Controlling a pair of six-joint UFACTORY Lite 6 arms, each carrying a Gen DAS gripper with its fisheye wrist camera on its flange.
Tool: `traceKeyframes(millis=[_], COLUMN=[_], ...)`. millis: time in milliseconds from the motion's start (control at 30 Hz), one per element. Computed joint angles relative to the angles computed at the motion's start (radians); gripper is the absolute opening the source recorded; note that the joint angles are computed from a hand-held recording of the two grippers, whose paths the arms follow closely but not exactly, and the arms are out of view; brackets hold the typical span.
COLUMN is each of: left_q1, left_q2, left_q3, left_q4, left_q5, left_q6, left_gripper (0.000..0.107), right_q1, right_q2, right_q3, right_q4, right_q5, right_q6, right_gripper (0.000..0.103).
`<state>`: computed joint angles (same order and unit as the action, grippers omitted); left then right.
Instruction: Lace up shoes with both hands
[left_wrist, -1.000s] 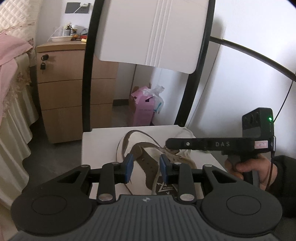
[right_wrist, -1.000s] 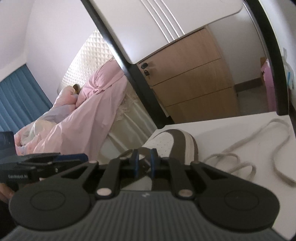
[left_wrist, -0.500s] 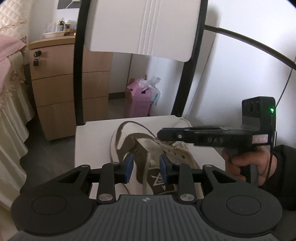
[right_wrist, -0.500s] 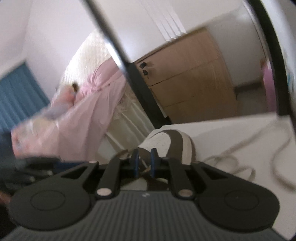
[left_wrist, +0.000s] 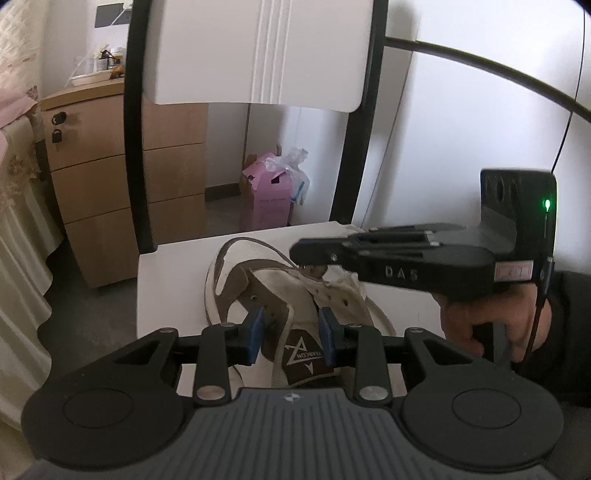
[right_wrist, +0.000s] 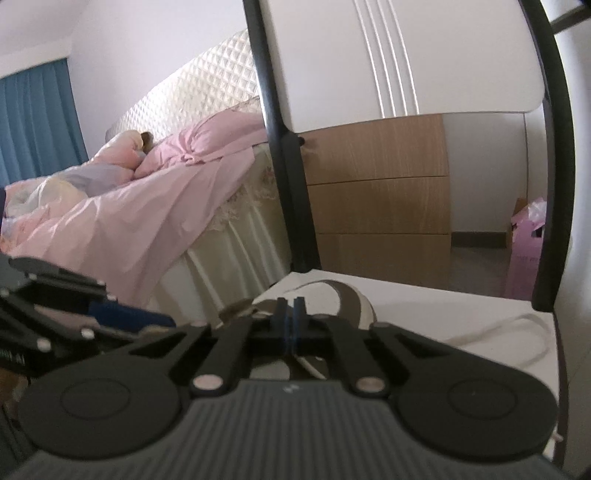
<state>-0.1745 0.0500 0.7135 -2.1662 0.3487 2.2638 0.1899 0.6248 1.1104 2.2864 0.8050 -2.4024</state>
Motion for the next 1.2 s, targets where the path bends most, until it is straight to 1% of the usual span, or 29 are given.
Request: traceKeyframes(millis=[33,67,133,233,300,367,400,467,633,700,833,933,1033,1100,1133,1200], left_q1=[-0.002,-0.004,-0.007,-0.004,0.006,0.02,0.024,0.025,0.026,0.021,0.018,0.017,0.01,0.008,0.008,0.008], left_q2=[0.005,0.008,0.016,0.019,0.014,0.015,0.014,0.01,0.008,0.013,0.016,0.018,0.017,0.017,0.017,0.017], left_q3=[0.001,0.002,0.004,0.004,0.002,0.006,0.007,0.003,0.002,0.006,0.007,0.011,0.006,0.005,0.005,0.007], left_q4=[-0.001,-0.003,-0.006,-0.008,0.006,0.043,0.052,0.048,0.042,0.053,0.04,0.043,0.021,0.018,0.022,0.022], left_q5=[0.001,0.002,0.004,0.009,0.016,0.027,0.03,0.031,0.027,0.012,0.0,-0.002,-0.006,-0.006,-0.006,-0.008], left_q6=[0.005,0.009,0.011,0.013,0.002,-0.036,-0.045,-0.039,-0.036,-0.048,-0.033,-0.039,-0.011,-0.008,-0.013,-0.012], left_gripper=[0.035,0.035,0.035,0.035,0.035,0.035,0.035,0.035,0.035,0.036,0.036,0.036,0.036,0.036,0.036,0.036], right_q1=[0.0,0.002,0.005,0.02,0.021,0.017,0.015,0.003,-0.037,-0.048,-0.074,-0.049,-0.005,0.015,0.022,0.039], right_q2=[0.005,0.008,0.004,-0.019,-0.032,-0.039,-0.042,-0.039,-0.022,-0.024,0.002,-0.02,-0.05,-0.055,-0.054,-0.054], right_q3=[0.006,0.009,0.008,0.002,-0.006,-0.013,-0.021,-0.031,-0.015,-0.019,-0.006,-0.038,-0.071,-0.062,-0.051,-0.036], right_q4=[0.0,0.0,0.005,0.033,0.022,-0.011,-0.02,-0.049,-0.117,-0.135,-0.18,-0.121,-0.026,-0.006,-0.002,0.02], right_q5=[0.007,0.015,0.045,0.031,0.018,-0.002,-0.008,0.007,0.032,0.026,0.047,0.026,-0.014,-0.055,-0.081,-0.13], right_q6=[0.007,0.011,0.007,-0.045,-0.075,-0.087,-0.104,-0.12,-0.043,-0.039,-0.004,-0.121,-0.277,-0.296,-0.296,-0.33], right_gripper=[0.003,0.0,0.0,0.0,0.001,0.007,0.008,0.013,0.015,0.015,0.015,0.015,0.014,0.014,0.01,0.008])
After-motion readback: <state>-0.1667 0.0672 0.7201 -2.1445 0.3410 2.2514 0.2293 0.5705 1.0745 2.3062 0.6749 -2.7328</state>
